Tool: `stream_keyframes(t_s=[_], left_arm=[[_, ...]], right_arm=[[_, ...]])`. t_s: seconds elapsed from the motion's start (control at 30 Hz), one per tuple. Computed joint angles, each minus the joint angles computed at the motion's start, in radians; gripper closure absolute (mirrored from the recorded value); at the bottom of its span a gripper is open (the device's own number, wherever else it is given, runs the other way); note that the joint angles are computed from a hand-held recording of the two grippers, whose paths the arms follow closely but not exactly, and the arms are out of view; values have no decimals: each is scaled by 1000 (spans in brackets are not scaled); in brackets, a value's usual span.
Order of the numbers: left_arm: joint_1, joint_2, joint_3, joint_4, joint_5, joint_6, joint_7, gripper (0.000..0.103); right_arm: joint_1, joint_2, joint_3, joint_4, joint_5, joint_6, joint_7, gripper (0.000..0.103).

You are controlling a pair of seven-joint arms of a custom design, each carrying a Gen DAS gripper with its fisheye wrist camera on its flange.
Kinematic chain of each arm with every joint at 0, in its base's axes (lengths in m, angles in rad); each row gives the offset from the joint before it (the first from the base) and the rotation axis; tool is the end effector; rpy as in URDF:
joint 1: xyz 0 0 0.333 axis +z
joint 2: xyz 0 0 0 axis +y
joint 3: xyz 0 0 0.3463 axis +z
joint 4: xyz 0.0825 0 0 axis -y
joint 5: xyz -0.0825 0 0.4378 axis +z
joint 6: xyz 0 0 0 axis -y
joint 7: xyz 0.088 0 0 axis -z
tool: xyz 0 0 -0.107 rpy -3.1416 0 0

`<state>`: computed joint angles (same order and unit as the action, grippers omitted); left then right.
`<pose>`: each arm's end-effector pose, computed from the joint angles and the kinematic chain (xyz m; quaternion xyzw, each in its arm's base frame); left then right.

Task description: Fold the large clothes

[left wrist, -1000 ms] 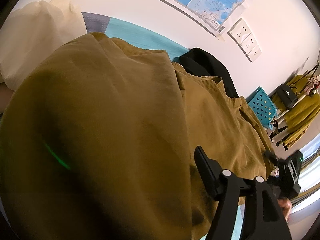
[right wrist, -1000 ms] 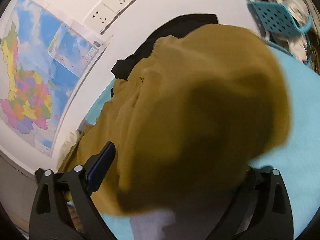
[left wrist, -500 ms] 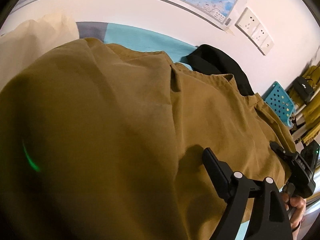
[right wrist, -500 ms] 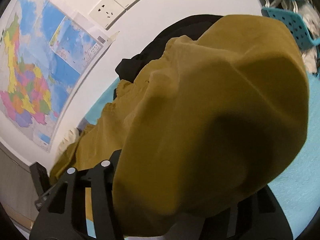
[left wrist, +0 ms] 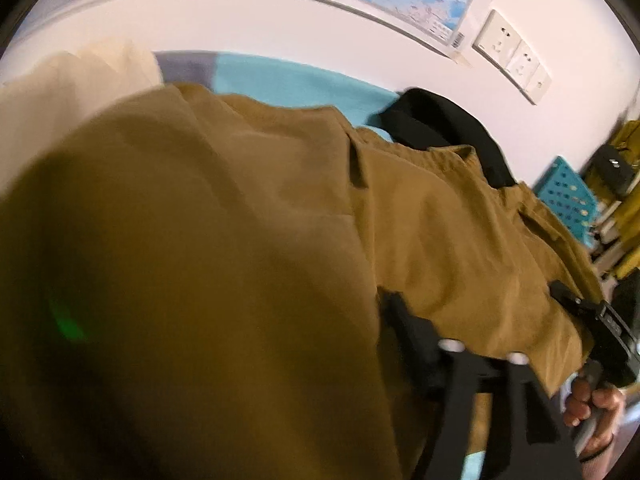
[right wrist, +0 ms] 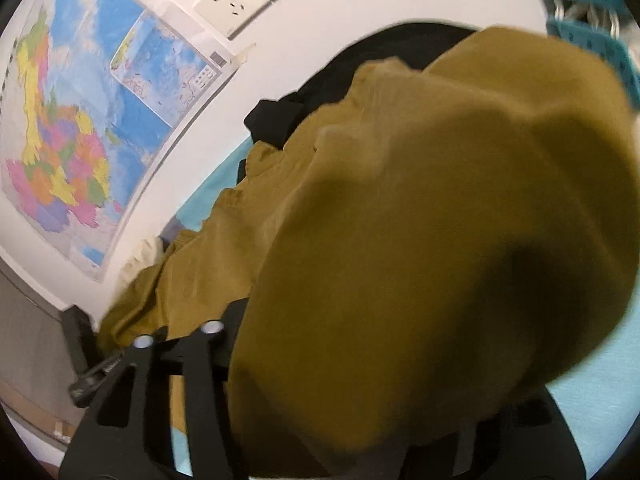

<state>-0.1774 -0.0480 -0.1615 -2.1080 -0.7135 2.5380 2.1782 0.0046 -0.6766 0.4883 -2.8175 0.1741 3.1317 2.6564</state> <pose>0.5842 -0.1990 0.4926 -0.5005 0.7962 -0.3393 0.0211 0.3644 0.1834 0.4757 -0.3694 0.8056 -0.1127 0.4492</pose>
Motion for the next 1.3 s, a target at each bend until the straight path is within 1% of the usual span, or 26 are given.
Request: stream_keyframes(t_s=[0.07,0.1,0.13,0.17,0.2,0.23,0.27,0.3,0.4,0.43,0.47,0.53,0.6,0.63,0.67,0.73,0.77,0.83,0.87,0.9,0.93,0.97,1.0,1.07,1.13,1.3], left_arm=[[-3,-1,-5,-4,18,17,-22,31],[-4,0,-7,-3,34,24,-37,35],[-3,1,-8,-2,52,31,-58,45],[-2,-3,-5,-4,53,34,-63,58],[-2,-9,-2,-3,42,31,-61,65],[-2,-17,3,-4,21,26,-44,77],[-2,-32,12,-5,-17,14,-11,82],[-1,-48,24,-5,-62,-7,22,83],[-2,-92,55,-18,-132,-64,104,84],[-2,-101,64,-21,-145,-85,131,80],[1,-100,69,-21,-135,-108,146,70],[10,-67,60,-9,-62,-119,117,63],[20,-27,52,13,-22,-142,71,58],[25,-16,48,16,-24,-142,60,53],[28,-11,46,15,-55,-143,82,48],[32,-5,36,16,-65,-134,102,42],[33,-1,32,21,-79,-143,120,32],[31,5,20,23,-83,-124,122,30],[31,3,16,20,-79,-113,118,30],[29,2,11,18,-65,-95,106,33],[27,0,5,11,-32,-64,75,49],[25,-2,1,9,-2,-46,49,56],[24,-8,3,5,-2,-44,45,60],[21,-19,9,3,-12,-42,53,74],[15,-39,12,-4,-14,-27,62,80],[3,-57,33,25,-24,-45,105,84]], right_arm=[[-5,11,3,6,-4,5,-5,41],[-21,7,19,16,-13,-18,-7,48],[-36,-2,33,24,-22,-42,-1,52],[-36,-4,32,24,-30,-38,1,61],[-24,-7,19,18,-31,-18,1,68],[-9,-16,7,13,-27,0,-1,69],[1,-25,1,10,-26,17,-8,72],[1,-34,4,12,-22,22,-10,73],[63,-77,-27,-11,5,54,-36,73],[71,-88,-29,-14,15,38,-41,72],[84,-96,-38,-15,24,-2,-44,68],[104,-80,-59,-14,33,-44,-45,63],[116,-50,-69,-18,46,-41,-28,53],[120,-39,-72,-20,47,-34,-27,52],[116,-33,-67,-25,46,-17,-23,49],[124,-16,-74,-28,50,15,-25,44],[131,-9,-82,-29,52,27,-34,39],[130,22,-85,-19,61,61,-47,38],[107,28,-64,-9,63,60,-48,40],[89,26,-46,-5,64,53,-48,49],[66,22,-25,3,62,38,-47,56],[58,18,-19,4,61,39,-47,65],[70,18,-29,-1,64,55,-49,69],[59,7,-22,12,59,35,-61,72],[53,-1,-19,23,52,37,-69,75],[28,-38,-17,82,13,-5,-108,79]])
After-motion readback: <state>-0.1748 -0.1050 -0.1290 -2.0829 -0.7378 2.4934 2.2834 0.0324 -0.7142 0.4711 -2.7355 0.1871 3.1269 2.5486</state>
